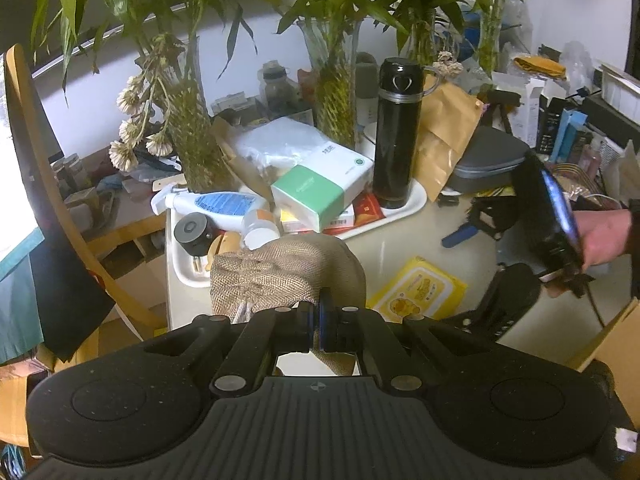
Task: Organize soft objects
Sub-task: 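Lift the burlap pouch with the left tool while the right tool grasps the yellow wipes pack, then carry the burlap pouch and yellow wipes pack with both tools over the box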
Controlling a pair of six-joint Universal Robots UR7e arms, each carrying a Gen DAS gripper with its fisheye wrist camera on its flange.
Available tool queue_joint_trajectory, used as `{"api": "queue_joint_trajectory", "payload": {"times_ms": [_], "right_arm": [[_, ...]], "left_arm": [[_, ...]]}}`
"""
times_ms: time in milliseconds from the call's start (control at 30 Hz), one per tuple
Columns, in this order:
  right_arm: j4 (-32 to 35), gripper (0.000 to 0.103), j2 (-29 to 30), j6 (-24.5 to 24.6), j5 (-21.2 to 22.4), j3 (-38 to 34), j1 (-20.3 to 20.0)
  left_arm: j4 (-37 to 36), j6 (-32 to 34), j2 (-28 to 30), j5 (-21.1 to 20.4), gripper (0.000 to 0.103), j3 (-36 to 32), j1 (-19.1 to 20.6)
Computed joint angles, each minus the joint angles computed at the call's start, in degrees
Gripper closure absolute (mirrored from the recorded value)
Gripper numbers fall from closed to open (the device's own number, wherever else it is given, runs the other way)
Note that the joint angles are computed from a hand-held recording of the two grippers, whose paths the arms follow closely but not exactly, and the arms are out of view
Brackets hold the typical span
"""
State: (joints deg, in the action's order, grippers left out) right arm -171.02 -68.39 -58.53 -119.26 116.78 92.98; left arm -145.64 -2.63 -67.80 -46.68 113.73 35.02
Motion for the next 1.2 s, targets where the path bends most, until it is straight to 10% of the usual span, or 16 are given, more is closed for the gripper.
{"api": "queue_joint_trajectory", "payload": {"times_ms": [667,1200], "right_arm": [[3.6,0.002,7.0,8.7,4.6,-6.9,-2.1],[4.8,0.034,5.7,13.9,6.3,-7.2,-2.7]], "left_arm": [[0.5,0.5,1.3,0.0,0.1,-0.8,0.4],[-1.0,1.5,1.7,1.4,0.1,-0.2,0.3]]}}
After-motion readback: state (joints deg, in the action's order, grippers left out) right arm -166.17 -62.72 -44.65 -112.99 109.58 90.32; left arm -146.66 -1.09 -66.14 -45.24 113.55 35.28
